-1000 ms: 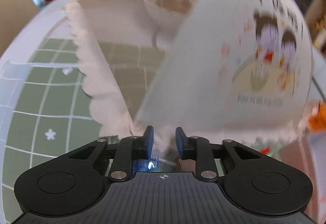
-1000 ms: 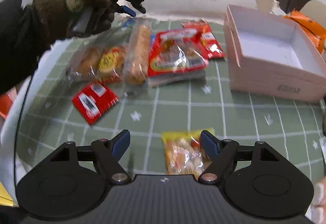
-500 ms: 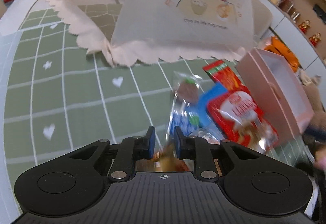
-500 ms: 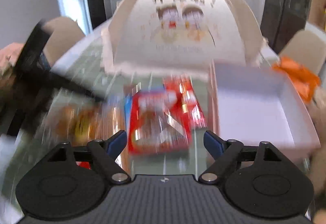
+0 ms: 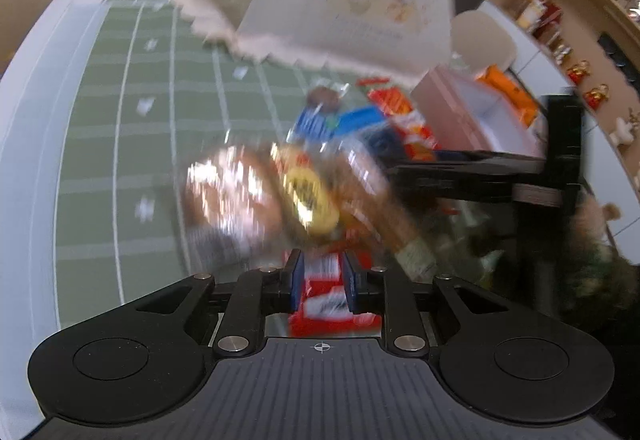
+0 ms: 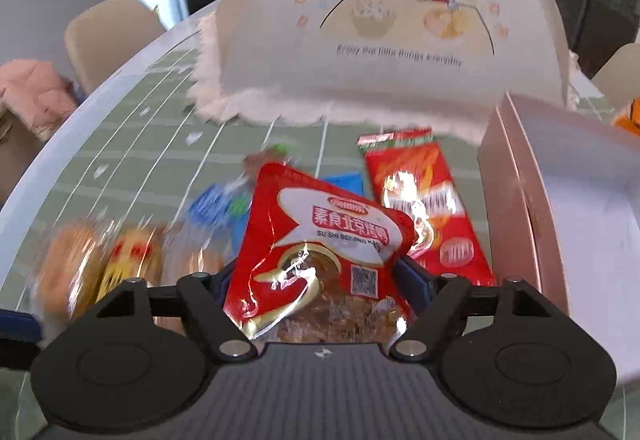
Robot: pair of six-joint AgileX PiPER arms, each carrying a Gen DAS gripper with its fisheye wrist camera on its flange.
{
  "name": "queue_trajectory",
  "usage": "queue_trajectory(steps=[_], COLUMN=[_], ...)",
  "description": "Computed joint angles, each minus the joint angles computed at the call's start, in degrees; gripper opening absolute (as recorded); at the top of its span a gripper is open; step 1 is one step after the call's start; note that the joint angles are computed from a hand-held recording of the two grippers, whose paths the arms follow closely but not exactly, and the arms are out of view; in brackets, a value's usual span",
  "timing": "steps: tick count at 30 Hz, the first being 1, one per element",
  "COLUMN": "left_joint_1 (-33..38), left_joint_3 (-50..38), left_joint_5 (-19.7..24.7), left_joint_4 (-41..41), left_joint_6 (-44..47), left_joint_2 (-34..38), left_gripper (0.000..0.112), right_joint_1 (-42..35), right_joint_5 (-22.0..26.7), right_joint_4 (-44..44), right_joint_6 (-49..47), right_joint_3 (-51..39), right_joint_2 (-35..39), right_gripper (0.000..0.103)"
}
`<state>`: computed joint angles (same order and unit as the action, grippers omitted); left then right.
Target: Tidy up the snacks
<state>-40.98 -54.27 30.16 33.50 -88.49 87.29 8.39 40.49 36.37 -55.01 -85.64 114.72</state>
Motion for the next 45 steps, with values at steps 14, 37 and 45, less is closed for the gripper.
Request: queue_trajectory(steps=[14,37,45], left_joint_1=[-9.52,-10.96,-8.48], left_joint_3=[-13.40,-38.49,-38.79], left_joint_5=[7.61,22.18,21.67], left_joint_4=[2.32,-10.80,-11.80], left_joint_6=[-3.81,40.89,41.54], left_joint_2=[13.97,27.74,27.91], left_gripper=[0.031,0.051,0.065], right_joint_1=[-22.92,-34.62,-34.82], right_joint_5=[9.23,18.27,16.00], right_joint_4=[6.54,6.54,7.96], right_joint_6=[-26.48,-27.58,-29.84], right_joint_3=[15.93,22.66,25.74], right_joint_2=[-14.13,-15.68,-17.33], right_gripper=[0.077,0.089,0.095])
